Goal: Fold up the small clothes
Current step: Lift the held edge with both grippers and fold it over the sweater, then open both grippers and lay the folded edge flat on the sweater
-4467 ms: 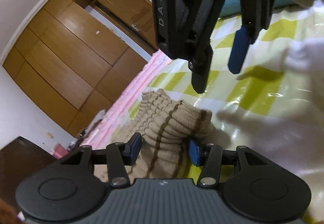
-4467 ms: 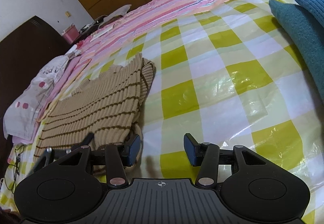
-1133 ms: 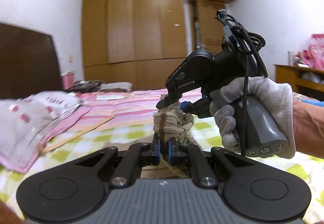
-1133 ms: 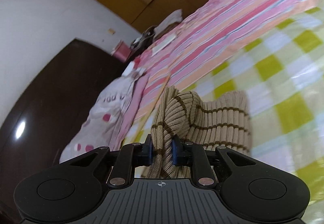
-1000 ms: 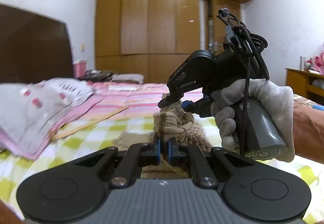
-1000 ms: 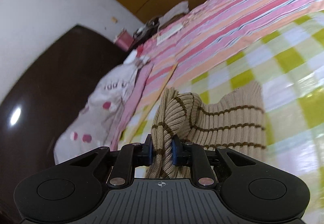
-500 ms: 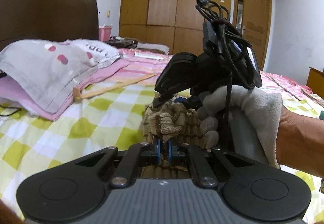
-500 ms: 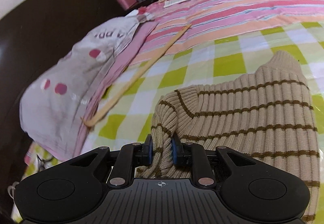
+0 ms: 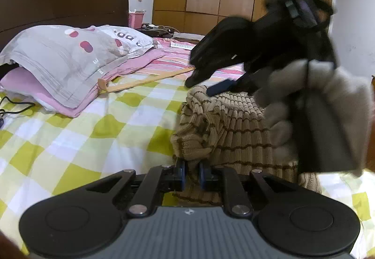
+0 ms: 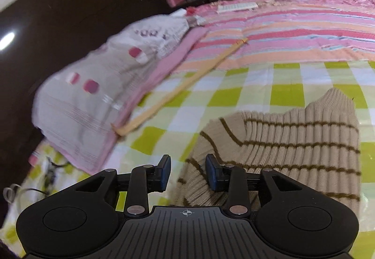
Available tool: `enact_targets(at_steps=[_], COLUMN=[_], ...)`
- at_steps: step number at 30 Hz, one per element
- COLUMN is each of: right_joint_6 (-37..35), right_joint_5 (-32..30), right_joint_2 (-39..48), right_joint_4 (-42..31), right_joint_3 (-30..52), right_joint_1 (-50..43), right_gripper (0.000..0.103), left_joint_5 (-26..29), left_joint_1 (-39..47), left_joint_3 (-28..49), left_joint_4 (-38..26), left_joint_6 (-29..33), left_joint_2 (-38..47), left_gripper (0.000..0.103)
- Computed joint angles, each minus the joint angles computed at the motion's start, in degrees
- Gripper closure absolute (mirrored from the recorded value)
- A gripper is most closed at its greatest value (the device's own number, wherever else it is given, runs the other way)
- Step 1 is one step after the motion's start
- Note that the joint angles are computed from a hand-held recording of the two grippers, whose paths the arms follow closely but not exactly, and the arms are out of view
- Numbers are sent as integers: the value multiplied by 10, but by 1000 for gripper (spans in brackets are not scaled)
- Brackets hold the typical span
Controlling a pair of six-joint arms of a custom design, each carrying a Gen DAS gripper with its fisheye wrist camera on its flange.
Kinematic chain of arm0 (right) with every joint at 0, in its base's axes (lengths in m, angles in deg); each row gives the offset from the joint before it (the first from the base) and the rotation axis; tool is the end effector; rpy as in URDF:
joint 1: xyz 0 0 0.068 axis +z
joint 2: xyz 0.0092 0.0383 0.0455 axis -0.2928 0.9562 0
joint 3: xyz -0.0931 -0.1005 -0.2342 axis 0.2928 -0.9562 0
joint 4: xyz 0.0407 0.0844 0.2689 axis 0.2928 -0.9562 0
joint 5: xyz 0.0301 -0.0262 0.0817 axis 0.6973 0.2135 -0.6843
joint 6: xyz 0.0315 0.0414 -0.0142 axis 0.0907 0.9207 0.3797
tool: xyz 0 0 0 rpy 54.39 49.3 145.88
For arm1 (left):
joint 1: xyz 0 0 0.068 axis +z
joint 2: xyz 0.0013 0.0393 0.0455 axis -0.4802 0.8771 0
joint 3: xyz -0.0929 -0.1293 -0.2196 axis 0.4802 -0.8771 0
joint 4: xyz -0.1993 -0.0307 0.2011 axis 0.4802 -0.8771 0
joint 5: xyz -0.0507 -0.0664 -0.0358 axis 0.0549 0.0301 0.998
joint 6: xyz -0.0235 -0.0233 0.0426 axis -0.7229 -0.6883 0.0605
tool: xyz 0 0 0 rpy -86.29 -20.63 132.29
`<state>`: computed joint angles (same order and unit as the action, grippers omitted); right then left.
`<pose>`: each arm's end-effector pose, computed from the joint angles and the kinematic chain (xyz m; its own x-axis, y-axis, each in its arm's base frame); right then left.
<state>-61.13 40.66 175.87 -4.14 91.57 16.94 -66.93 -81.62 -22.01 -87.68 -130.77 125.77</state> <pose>0.3885 0.2749 0.2474 -0.7300 -0.1730 -0.6612 -0.5412 0.7372 0.4046 0.1686 -0.1767 0.2071 -0.4685 -0.2676 -0.8419 -0.3290 0.9373 -0.1149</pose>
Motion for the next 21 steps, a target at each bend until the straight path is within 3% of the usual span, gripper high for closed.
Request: enact_targets(at_steps=[6,10,11,13,15,18,21], right_joint_6=[-27,-91,-105,-116,-120,-130,-139], right_joint_5=[-41,-22,-17,-10,-13,0,8], right_joint_2=[-78,-134,-146,-168,-183,-204,-214], right_joint_4=[5,-5,-7,-4,-3,1,9], right_joint_3=[-54,-111,-125,-153,-175,-203,-220], right_joint_1=[-35,-51,-55,-64,-73,-83,-93], right_gripper=[69,69,69,69,69,68,64], left_joint_5=[-33,-96,-106,-107,-93,-42,20], left_joint_1=[-35,-77,-80,-70,-43,7,54], left_joint_3=[24,64,70,66,61,52,53], left_joint_4=[-79,-197,-200,-141,-46,91,158], left_joint_6=[-74,-167,-161,-86,29,168,227], left_joint_2=[-4,13,14,0,0,18,54], left_gripper=[80,80,80,80,80,80,80])
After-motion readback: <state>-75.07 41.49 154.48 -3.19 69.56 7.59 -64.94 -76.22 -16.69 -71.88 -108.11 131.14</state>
